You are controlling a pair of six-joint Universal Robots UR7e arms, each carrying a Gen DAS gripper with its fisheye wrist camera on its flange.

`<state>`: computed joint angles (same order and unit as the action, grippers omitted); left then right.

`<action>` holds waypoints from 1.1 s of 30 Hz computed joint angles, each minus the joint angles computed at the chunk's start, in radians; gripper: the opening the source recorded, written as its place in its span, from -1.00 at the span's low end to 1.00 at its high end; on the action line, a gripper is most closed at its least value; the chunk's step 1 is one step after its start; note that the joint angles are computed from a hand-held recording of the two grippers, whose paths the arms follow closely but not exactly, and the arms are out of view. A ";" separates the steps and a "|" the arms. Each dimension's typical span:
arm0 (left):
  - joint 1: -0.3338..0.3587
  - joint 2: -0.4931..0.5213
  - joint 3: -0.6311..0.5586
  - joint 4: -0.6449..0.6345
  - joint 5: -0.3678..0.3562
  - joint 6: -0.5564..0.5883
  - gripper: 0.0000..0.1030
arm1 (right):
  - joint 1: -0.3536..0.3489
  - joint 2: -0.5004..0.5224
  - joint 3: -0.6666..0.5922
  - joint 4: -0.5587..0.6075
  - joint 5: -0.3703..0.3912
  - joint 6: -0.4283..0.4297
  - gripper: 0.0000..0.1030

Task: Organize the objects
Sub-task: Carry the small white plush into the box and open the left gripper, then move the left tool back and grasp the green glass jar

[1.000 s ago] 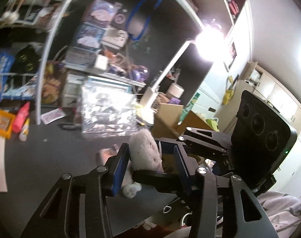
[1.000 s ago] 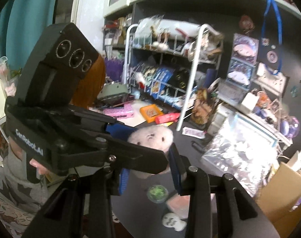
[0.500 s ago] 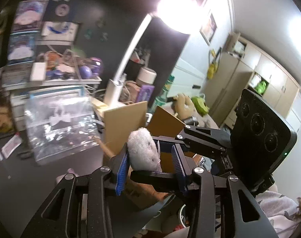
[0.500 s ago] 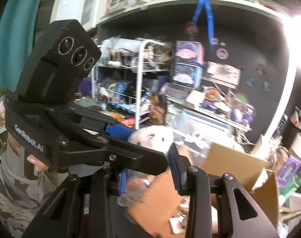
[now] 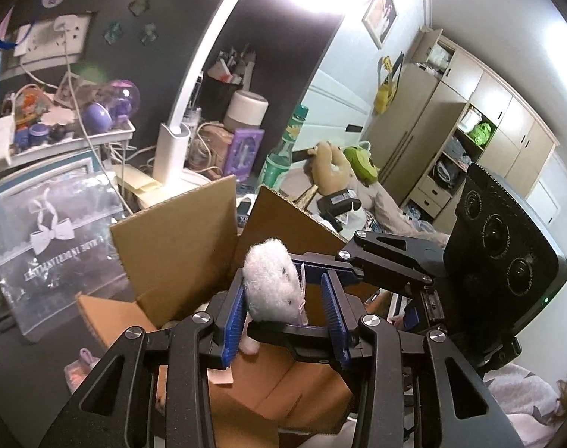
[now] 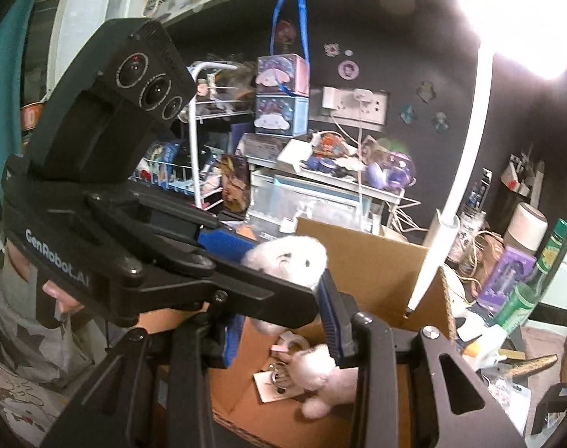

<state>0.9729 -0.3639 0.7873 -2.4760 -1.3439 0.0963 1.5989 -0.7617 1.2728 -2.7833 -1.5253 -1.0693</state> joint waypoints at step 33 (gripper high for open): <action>-0.031 -0.167 0.305 -0.243 0.143 0.067 0.50 | 0.036 -0.028 0.072 -0.064 -0.081 -0.012 -0.12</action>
